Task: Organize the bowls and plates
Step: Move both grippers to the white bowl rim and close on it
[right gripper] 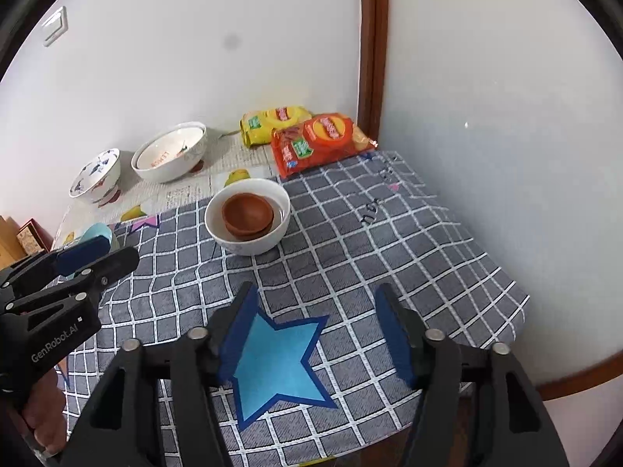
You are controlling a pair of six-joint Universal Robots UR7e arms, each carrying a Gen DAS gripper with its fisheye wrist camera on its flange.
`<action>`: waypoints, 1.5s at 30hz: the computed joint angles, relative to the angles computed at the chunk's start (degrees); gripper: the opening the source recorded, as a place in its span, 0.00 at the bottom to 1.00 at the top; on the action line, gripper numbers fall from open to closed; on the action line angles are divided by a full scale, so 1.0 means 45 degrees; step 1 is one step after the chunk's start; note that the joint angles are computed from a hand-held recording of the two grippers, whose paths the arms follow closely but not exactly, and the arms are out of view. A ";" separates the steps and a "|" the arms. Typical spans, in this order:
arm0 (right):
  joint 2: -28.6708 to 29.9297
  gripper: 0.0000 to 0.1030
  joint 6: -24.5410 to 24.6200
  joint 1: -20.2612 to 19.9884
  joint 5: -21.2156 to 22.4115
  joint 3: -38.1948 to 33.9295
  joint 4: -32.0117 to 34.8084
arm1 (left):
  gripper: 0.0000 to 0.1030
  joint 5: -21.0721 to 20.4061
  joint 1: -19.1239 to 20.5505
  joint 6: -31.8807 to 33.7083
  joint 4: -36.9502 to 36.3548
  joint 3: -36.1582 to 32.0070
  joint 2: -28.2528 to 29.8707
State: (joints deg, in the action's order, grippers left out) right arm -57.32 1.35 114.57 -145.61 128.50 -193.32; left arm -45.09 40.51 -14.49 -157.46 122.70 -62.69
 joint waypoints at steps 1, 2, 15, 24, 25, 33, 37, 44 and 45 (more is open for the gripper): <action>0.0053 0.64 -0.0328 0.0058 0.0027 0.0069 -0.0471 | 0.43 0.0058 -0.0038 -0.0162 0.0195 0.0016 -0.0059; 0.0114 0.64 -0.0551 0.0110 -0.0023 0.0092 -0.0774 | 0.45 0.0090 -0.0071 -0.0347 0.0553 -0.0014 -0.0139; -0.0014 0.64 -0.1076 0.0267 0.0673 0.0108 -0.1179 | 0.46 0.0641 -0.0212 -0.0962 0.1218 0.0098 -0.0644; 0.0044 0.62 -0.1307 -0.0241 0.1368 -0.0049 -0.1016 | 0.46 0.0836 0.0380 -0.0810 0.0710 -0.0253 -0.0146; 0.0074 0.61 -0.1304 -0.0334 0.1424 -0.0095 -0.0957 | 0.46 0.0786 0.0482 -0.0816 0.0738 -0.0351 -0.0069; 0.0730 0.58 -0.1803 -0.1388 0.1825 -0.0754 -0.0943 | 0.46 0.0607 0.1436 -0.0808 0.0977 -0.1329 0.0848; 0.0976 0.57 -0.1966 -0.1954 0.2341 -0.1155 -0.0784 | 0.46 0.0411 0.1847 -0.0621 0.1002 -0.1810 0.1251; 0.1574 0.57 -0.2376 -0.2662 0.2784 -0.2006 -0.0770 | 0.46 0.0029 0.2440 -0.0372 0.0627 -0.2509 0.1967; 0.1619 0.57 -0.2352 -0.2784 0.2915 -0.2103 -0.0702 | 0.46 -0.0034 0.2518 -0.0386 0.0634 -0.2630 0.2079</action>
State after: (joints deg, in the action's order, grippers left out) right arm -50.04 -9.23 102.04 -132.49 119.04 -196.48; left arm -45.24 51.84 -16.22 -154.61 110.87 -53.34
